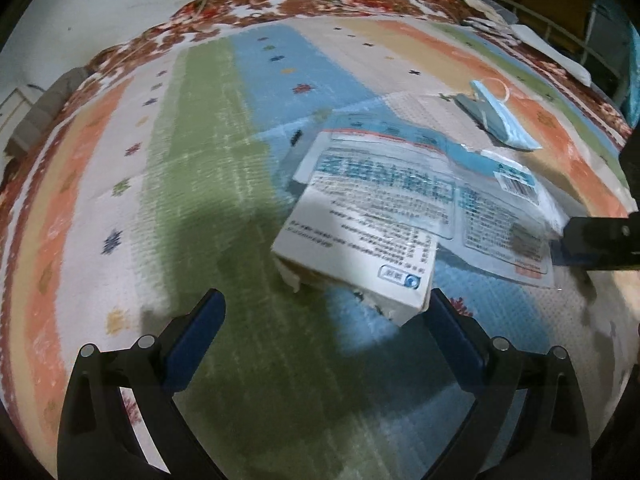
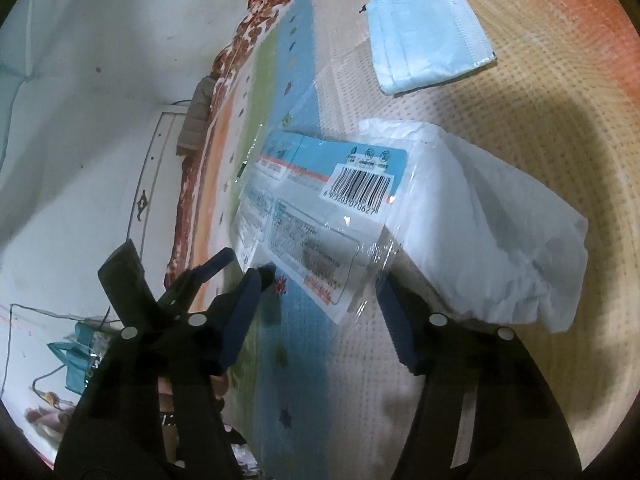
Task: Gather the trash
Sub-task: 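Grasp the white medicine box with the left gripper while the right grasps the clear packet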
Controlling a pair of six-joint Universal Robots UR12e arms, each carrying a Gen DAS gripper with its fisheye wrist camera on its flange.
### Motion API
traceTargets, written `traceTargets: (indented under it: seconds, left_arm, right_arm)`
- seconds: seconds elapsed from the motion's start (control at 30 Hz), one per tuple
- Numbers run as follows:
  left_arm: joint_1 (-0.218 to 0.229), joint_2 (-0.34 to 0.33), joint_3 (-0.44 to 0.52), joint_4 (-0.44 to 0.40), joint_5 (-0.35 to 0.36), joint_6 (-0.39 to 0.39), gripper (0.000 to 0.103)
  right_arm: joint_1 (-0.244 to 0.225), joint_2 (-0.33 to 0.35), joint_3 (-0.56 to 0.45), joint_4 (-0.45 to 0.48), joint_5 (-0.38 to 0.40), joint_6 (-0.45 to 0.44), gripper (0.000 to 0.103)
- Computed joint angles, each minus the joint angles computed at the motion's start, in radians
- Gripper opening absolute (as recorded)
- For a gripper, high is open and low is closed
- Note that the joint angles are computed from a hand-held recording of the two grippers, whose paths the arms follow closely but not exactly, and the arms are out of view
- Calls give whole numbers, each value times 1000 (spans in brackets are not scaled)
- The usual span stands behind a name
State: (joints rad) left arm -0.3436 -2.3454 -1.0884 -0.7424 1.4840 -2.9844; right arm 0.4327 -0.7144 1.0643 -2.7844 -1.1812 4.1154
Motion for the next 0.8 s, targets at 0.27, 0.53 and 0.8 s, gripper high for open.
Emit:
traceTargets:
  seconds: [0.27, 0.53, 0.8]
  left_arm:
    - [-1, -18, 12, 43, -50, 74, 95]
    - [-9, -18, 4, 90, -31, 63, 75]
    - [-8, 37, -33, 17, 34, -16, 74]
  right_arm:
    - [-5, -6, 10, 32, -7, -4, 20]
    - [-7, -18, 22, 62, -23, -42, 0]
    - [15, -58, 5, 147, -113, -168, 0]
